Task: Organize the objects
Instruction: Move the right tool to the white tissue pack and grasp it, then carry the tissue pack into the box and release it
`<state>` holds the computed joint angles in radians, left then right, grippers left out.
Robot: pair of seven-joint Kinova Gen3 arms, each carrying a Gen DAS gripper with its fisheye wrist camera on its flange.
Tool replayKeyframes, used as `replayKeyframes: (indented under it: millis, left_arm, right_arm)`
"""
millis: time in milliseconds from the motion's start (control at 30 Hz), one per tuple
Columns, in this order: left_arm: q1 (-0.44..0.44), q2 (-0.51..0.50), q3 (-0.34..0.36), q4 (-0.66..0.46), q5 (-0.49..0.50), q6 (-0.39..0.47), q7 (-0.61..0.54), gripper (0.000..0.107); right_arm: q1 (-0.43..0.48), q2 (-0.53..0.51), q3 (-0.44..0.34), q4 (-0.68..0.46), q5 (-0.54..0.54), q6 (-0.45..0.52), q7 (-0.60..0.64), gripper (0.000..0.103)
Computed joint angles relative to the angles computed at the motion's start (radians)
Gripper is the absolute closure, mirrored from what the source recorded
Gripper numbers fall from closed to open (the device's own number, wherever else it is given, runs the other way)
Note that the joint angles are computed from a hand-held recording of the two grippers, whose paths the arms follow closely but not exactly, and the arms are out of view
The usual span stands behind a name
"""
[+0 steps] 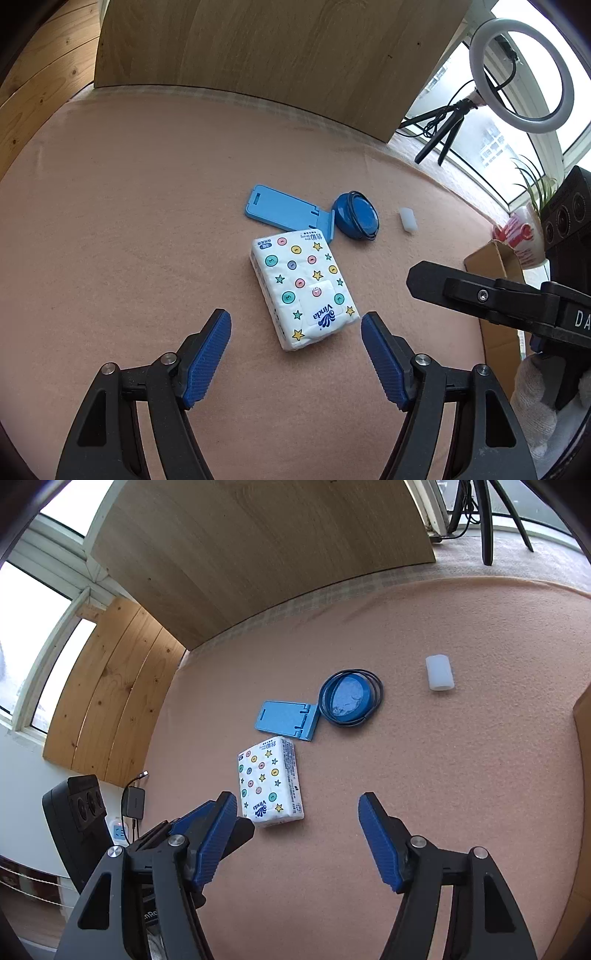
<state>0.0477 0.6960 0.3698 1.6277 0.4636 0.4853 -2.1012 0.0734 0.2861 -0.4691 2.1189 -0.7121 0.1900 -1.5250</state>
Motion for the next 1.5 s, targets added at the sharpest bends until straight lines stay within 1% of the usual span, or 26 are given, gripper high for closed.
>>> replayKeyframes:
  millis: [100,200,267,367,467,533,600,633,700,767,867,1100,1333,1400,1500]
  left_arm:
    - [-0.001,0.013,0.003,-0.015,0.001,0.012,-0.004,0.032]
    - [-0.001,0.023,0.002,-0.031,0.001,0.027,-0.009,0.032]
    - [0.002,0.033,0.0,-0.045,0.002,0.039,-0.009,0.033]
    - [0.01,0.045,-0.007,-0.061,0.003,0.052,-0.005,0.035]
    - [0.016,0.058,-0.011,-0.075,0.002,0.066,-0.004,0.039]
    - [0.016,0.067,-0.012,-0.086,0.002,0.08,-0.005,0.045]
    - [0.018,0.073,-0.013,-0.094,0.003,0.091,-0.007,0.05]
    - [0.014,0.077,-0.008,-0.097,0.007,0.096,-0.013,0.053]
    - [0.012,0.076,-0.004,-0.094,0.014,0.092,-0.023,0.055]
    - [0.018,0.071,-0.009,-0.09,0.013,0.088,-0.025,0.056]
    - [0.015,0.065,-0.007,-0.081,0.019,0.09,-0.029,0.058]
    - [0.002,0.024,0.025,-0.022,0.055,0.059,-0.065,0.058]
    - [0.011,-0.039,0.071,0.052,0.099,0.015,-0.113,0.06]
    - [0.016,-0.052,0.085,0.065,0.113,0.013,-0.127,0.06]
    - [0.039,-0.07,0.1,0.081,0.134,0.006,-0.143,0.06]
  right_arm:
    - [-0.031,0.047,0.025,-0.047,0.032,0.027,-0.008,0.046]
    - [-0.046,0.082,0.039,-0.085,0.056,0.051,-0.014,0.048]
    - [-0.06,0.1,0.051,-0.106,0.073,0.064,-0.021,0.05]
    - [-0.073,0.126,0.063,-0.137,0.096,0.09,-0.024,0.055]
    - [-0.094,0.15,0.088,-0.165,0.118,0.117,-0.035,0.061]
    - [-0.091,0.167,0.088,-0.176,0.12,0.127,-0.033,0.068]
    - [-0.075,0.181,0.074,-0.183,0.112,0.133,-0.019,0.072]
    - [-0.071,0.187,0.069,-0.186,0.109,0.135,-0.014,0.073]
    - [-0.072,0.195,0.069,-0.192,0.109,0.14,-0.009,0.074]
    - [-0.069,0.202,0.063,-0.195,0.105,0.144,-0.001,0.076]
    - [-0.079,0.199,0.069,-0.191,0.104,0.135,-0.005,0.076]
    - [-0.053,0.15,0.038,-0.133,0.077,0.101,0.002,0.076]
    - [0.037,0.043,-0.044,-0.012,-0.025,0.032,0.047,0.076]
    - [0.045,0.002,-0.042,0.019,-0.045,0.025,0.053,0.076]
    - [0.038,-0.07,-0.009,0.069,-0.073,0.026,0.066,0.076]
